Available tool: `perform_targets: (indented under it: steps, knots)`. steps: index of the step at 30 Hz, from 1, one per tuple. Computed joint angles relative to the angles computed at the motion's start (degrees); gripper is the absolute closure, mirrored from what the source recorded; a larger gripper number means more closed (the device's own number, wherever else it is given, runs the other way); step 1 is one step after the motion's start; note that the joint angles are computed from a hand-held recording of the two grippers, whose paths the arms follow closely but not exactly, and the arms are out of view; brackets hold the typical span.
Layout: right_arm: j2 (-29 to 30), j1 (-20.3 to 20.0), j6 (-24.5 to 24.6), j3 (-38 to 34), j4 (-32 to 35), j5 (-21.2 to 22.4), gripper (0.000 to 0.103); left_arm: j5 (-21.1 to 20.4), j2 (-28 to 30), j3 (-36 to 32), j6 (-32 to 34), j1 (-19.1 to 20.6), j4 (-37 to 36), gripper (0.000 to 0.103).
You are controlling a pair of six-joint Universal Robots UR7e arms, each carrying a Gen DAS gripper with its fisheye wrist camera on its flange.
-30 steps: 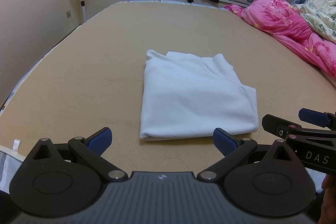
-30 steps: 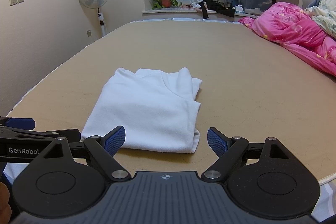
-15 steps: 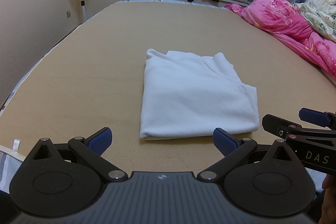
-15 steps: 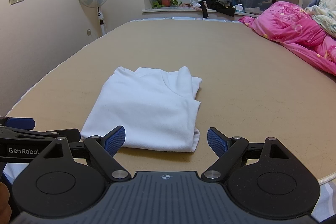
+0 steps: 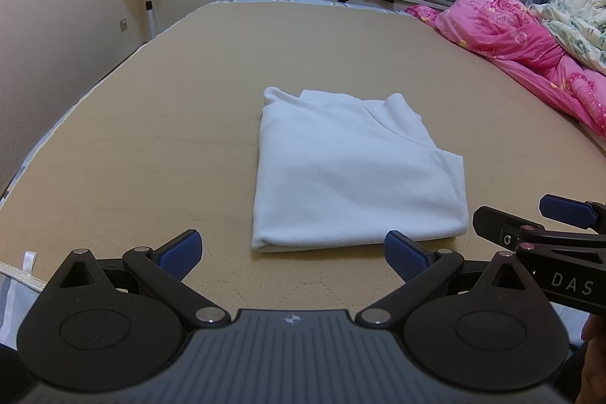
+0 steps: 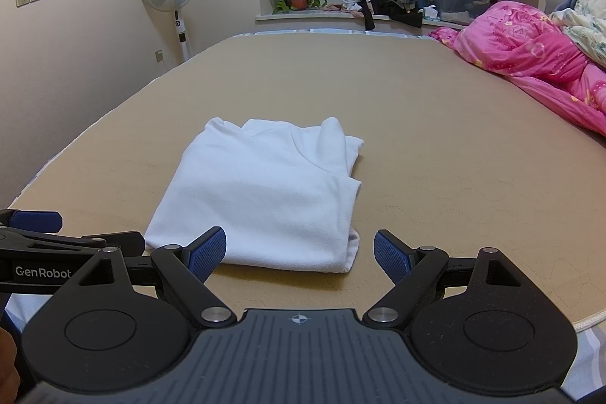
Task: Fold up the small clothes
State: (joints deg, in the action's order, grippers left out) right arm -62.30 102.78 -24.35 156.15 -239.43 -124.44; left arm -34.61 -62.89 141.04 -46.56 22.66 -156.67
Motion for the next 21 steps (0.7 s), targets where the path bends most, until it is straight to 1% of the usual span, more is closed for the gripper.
perform_targets:
  steps: [21]
  knots:
    - [-0.81, -0.28, -0.26, 0.38, 0.52, 0.25, 0.017, -0.02, -0.11, 0.02, -0.06, -0.02, 0.12, 0.001]
